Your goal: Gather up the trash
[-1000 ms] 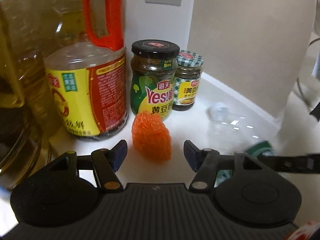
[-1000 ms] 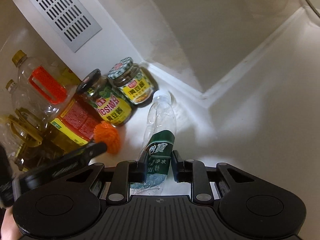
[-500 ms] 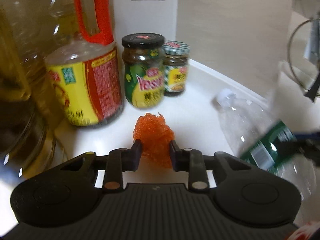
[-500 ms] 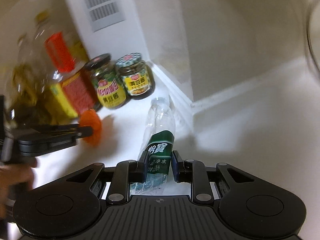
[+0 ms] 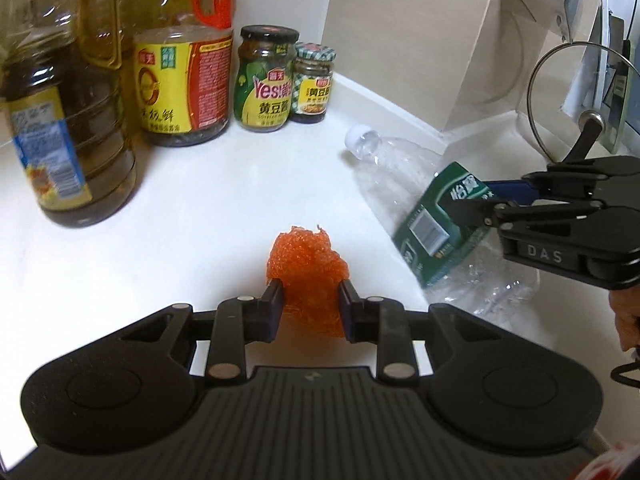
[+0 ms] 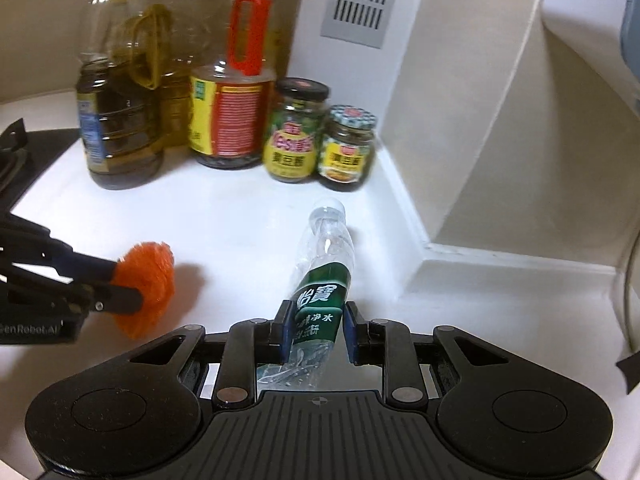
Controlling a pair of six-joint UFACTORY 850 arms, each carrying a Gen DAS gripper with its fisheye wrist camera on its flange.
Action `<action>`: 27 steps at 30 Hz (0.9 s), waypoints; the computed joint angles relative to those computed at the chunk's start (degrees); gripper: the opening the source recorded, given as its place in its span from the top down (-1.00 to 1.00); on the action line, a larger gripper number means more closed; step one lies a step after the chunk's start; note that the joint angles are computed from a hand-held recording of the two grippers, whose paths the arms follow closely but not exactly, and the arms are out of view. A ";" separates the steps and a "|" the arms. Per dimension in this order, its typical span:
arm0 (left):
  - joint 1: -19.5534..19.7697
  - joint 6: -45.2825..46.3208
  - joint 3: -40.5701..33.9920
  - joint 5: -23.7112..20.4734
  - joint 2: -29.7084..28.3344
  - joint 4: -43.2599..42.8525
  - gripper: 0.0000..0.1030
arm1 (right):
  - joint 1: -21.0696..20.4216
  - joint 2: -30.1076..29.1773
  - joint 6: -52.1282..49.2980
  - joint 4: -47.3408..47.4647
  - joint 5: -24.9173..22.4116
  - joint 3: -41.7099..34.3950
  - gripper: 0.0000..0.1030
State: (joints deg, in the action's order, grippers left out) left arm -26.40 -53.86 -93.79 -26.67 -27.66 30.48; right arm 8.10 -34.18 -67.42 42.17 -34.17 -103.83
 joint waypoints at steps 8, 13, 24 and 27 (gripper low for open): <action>-0.64 -0.08 1.00 1.46 0.50 -0.21 0.50 | 0.63 -1.03 2.90 -0.54 -2.97 -1.86 0.48; -0.34 6.06 0.15 3.47 -0.73 -6.09 0.50 | -0.16 -3.47 9.08 0.43 -10.26 -5.90 0.48; -0.24 7.88 0.67 5.13 -0.77 -6.99 0.50 | -3.11 -10.32 28.22 6.19 -23.79 -16.53 0.46; -0.08 8.63 1.01 5.62 -0.54 -7.94 0.50 | -3.63 -13.25 31.34 7.60 -29.07 -21.14 0.45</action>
State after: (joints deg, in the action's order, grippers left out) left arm -26.48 -45.23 -92.77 -21.05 -28.21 22.54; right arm 4.46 -47.43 -36.08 49.78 -63.24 -124.97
